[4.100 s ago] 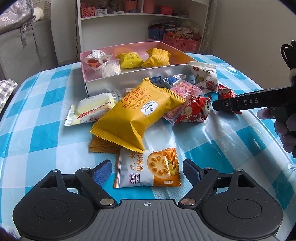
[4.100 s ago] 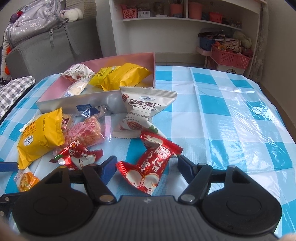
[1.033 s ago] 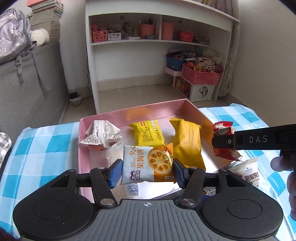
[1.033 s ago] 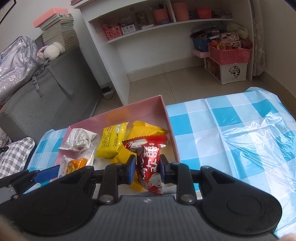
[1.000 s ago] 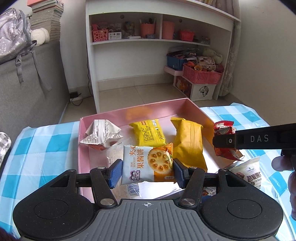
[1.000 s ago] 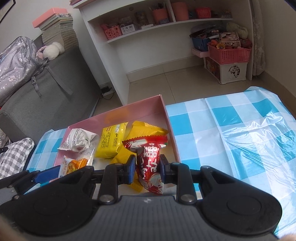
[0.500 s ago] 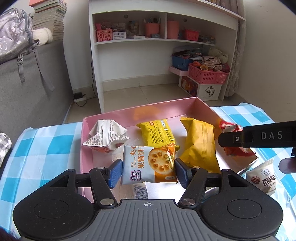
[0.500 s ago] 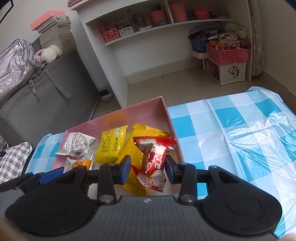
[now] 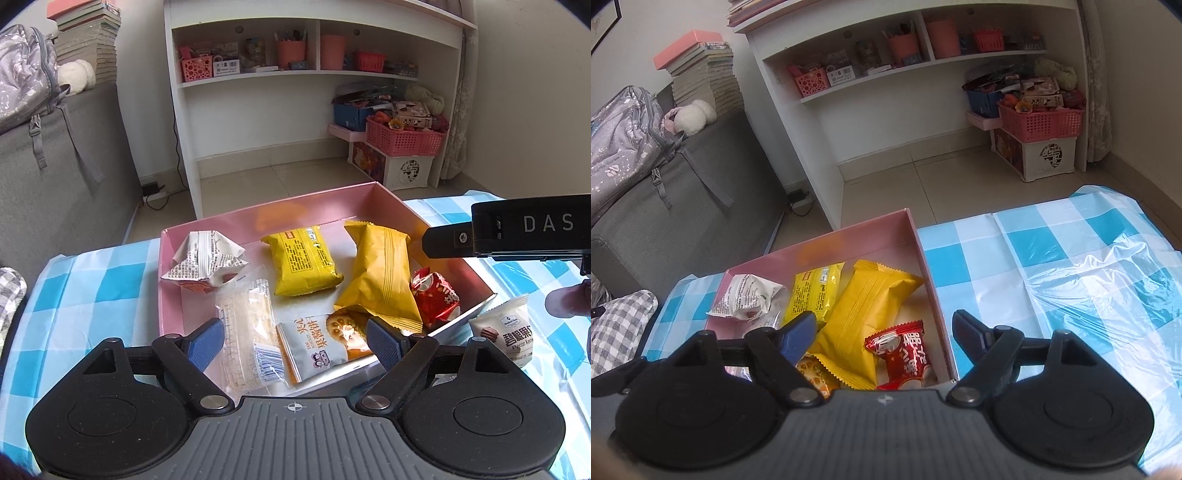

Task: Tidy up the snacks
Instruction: 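Carry both packets into the pink box and open both tools, then withdraw both tools from the box back over the snack pile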

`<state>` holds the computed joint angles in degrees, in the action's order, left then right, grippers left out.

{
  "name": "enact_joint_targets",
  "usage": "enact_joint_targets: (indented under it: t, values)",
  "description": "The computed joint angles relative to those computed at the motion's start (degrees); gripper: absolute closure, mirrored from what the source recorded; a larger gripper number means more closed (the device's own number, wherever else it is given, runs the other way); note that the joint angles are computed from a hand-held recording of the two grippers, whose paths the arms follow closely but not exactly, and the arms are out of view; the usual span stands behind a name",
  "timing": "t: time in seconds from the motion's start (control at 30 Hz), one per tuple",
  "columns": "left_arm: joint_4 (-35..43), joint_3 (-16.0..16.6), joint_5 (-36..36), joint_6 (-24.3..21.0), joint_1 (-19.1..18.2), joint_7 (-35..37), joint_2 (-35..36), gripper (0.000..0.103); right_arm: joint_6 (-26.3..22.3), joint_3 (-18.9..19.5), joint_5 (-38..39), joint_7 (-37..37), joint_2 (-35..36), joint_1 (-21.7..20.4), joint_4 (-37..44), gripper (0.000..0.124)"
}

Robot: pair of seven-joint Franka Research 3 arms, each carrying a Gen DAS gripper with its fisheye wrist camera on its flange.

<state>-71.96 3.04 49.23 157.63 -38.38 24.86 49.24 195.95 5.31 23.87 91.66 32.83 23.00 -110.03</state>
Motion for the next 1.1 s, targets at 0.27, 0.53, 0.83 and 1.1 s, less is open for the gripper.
enact_joint_targets:
  t: [0.27, 0.53, 0.83, 1.1]
  values:
    - [-8.5, 0.5, 4.1, 0.5, -1.2, -4.4, -6.5, 0.008, 1.4, -0.7, 0.3, -1.0, -3.2, 0.8, -4.2, 0.031]
    - [-17.2, -1.7, 8.9, 0.9, -0.1, -9.4, -13.2, 0.002, 2.7, 0.6, -1.1, -2.5, -6.6, -0.3, -9.4, 0.023]
    - [-25.7, -3.9, 15.6, 2.4, 1.5, -15.9, -18.2, 0.002, 4.0, 1.1, -2.9, -4.9, -9.5, -0.3, -15.2, 0.021]
    - [-30.0, -5.5, 19.7, 6.0, 3.0, -19.0, -19.8, 0.002, 4.9, 2.6, -5.7, -6.5, -10.5, -1.9, -18.9, 0.021]
